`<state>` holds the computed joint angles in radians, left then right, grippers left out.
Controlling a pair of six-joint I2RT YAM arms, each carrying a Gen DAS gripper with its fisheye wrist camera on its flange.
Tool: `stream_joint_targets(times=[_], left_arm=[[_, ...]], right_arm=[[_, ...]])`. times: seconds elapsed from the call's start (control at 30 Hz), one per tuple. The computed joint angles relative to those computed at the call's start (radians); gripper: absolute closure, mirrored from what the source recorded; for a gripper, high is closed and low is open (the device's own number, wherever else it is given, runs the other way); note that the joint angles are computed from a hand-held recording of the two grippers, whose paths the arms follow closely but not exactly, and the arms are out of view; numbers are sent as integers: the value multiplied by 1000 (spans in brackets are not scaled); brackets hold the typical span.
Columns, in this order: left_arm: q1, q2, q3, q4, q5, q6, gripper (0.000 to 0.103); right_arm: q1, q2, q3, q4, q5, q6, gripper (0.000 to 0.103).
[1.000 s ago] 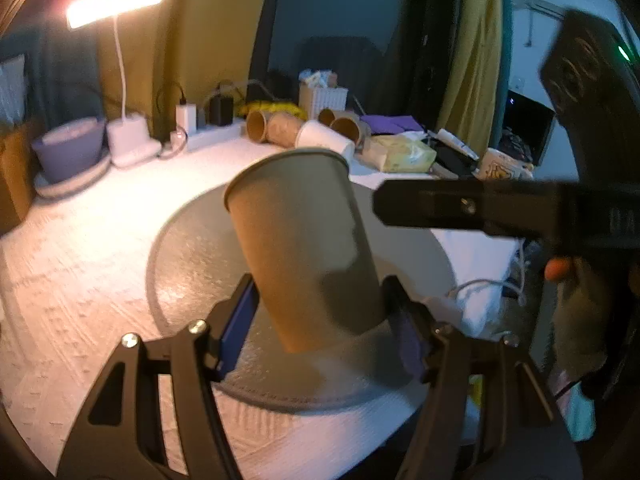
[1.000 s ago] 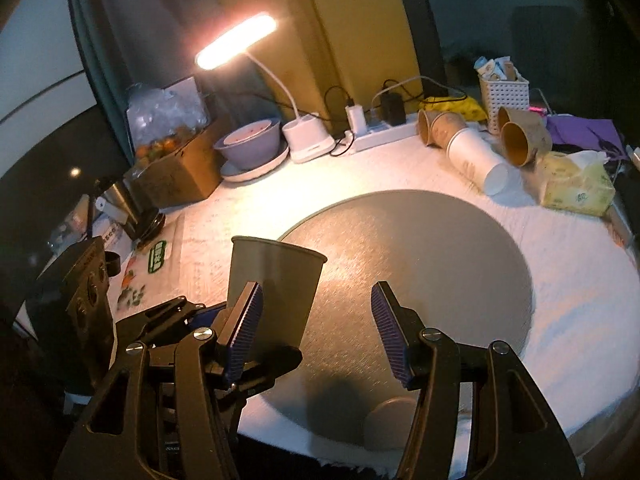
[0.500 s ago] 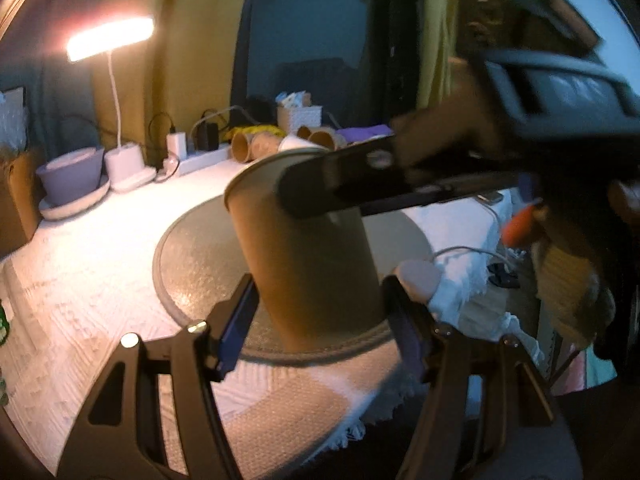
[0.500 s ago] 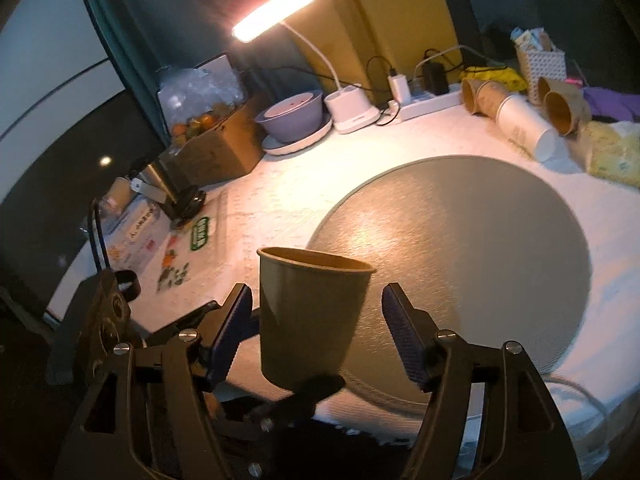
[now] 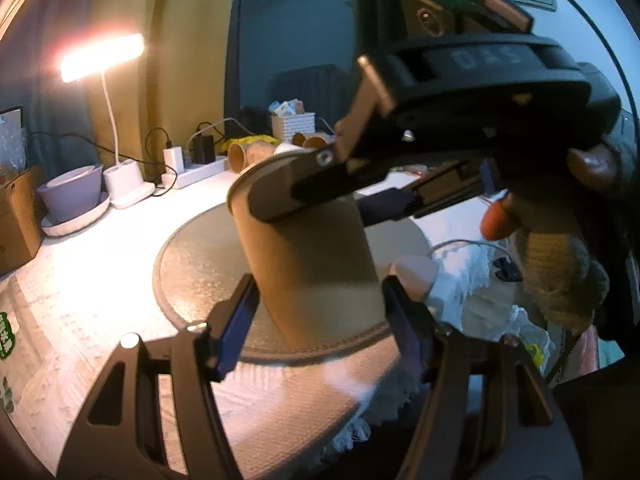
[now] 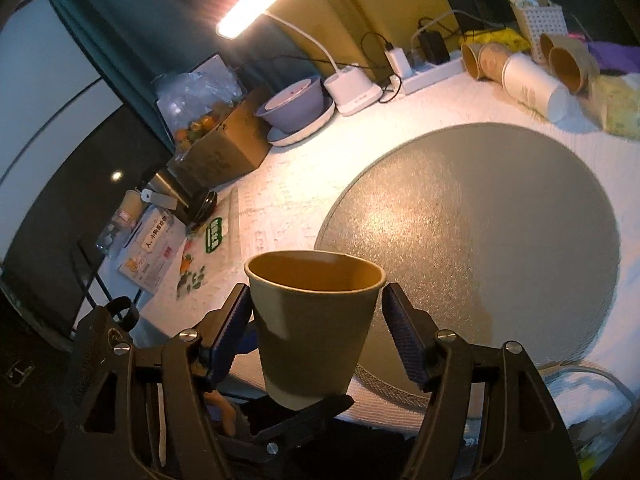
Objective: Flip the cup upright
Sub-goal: 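Grasp the cup with the right gripper while the left gripper holds it, then lower the cup upright onto the mat with the right gripper while left withdraws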
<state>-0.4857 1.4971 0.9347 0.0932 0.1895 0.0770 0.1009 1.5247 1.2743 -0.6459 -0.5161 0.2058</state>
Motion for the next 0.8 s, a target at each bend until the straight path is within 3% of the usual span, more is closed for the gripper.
stream_joint_targets(times=[0.23,0.47,0.8], left_arm=[[-10,16,18,-13,-2,3,39],[-17,64,83,-99,-31,-10,38],[28,147,222,-260,2,-65,32]], right_arm=[[-19,8,-13,14,-33,-3,34],[-27,15,-13,27,-20,-2,35],[-22,51,41,65,157,-40,35]])
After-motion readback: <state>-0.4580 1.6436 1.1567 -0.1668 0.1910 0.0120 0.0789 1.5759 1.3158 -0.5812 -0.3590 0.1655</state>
